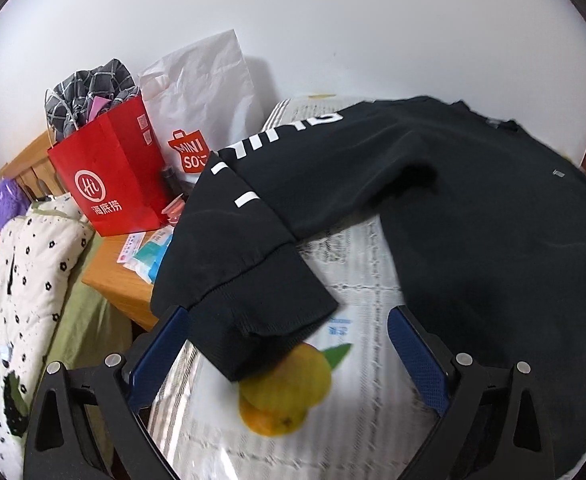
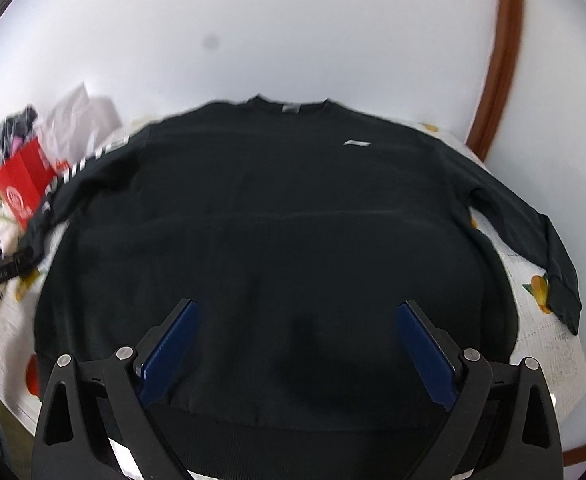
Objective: Fold small clothes
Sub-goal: 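Grasp the lettered sleeve cuff of the black sweatshirt with the left gripper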
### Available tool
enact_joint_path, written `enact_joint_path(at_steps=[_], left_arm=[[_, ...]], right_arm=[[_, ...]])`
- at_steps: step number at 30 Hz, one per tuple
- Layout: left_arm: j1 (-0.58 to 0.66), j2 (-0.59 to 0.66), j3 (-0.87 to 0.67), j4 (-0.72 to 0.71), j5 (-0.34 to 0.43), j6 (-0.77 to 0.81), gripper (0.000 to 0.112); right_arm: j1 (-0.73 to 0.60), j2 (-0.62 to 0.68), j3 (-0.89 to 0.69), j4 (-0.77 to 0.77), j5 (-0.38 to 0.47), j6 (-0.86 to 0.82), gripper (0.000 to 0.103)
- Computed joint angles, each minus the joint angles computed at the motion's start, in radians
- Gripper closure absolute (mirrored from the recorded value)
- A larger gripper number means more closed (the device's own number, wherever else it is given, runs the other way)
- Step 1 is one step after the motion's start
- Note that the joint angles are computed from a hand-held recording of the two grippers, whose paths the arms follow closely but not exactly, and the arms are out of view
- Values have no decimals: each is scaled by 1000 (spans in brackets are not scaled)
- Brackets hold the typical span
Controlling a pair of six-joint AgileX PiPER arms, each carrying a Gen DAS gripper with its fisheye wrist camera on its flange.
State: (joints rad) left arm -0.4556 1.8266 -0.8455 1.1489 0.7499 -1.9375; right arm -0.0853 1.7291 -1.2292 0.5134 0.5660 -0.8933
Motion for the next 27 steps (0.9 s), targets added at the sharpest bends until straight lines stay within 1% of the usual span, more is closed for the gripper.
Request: enact_joint_path(at_steps=[2,4,5,6,7,8,9,10,12,14,17,19,22,25,27], left_arm=[[20,37,-24,-6,-6,34,13],[36,71,-52,-32,-6,82,21],[38,87,-64,-41,4,89,27],[42,101,-72,-49,8,97,30],[52,107,-72,-43,-11,95,30],[60,101,-63,-24,-24,71,35],[68,100,-63,-28,-30,70,45],[76,96,-63,-33,-31,65,52],[88,96,-68,-44,-27,64,81],[86,111,-96,-73,14,101,95],[90,99,-118,-103,28,166,98],[78,67,-132,-112,39,185,98],[52,33,-196,-137,60,240,98],[36,27,-272,-165,37,290,98],[20,45,-348,-189,30,335,98]], right_arm=[[16,7,2,-17,-18,1,6],[22,19,-10,-34,-16,18,6],[25,28,-18,-51,-12,37,6],[25,34,-24,-61,-10,47,6],[24,36,-25,-63,-11,48,6],[21,39,-25,-57,-13,42,6],[18,42,-27,-56,-12,40,6],[16,46,-29,-60,-11,41,6],[14,50,-30,-69,-15,46,6],[9,54,-31,-66,-16,40,6],[-16,59,-38,-20,1,-5,6],[-41,67,-50,23,21,-43,6],[-79,81,-74,73,51,-85,6],[-114,103,-106,118,77,-129,6],[-136,120,-128,142,91,-157,6]])
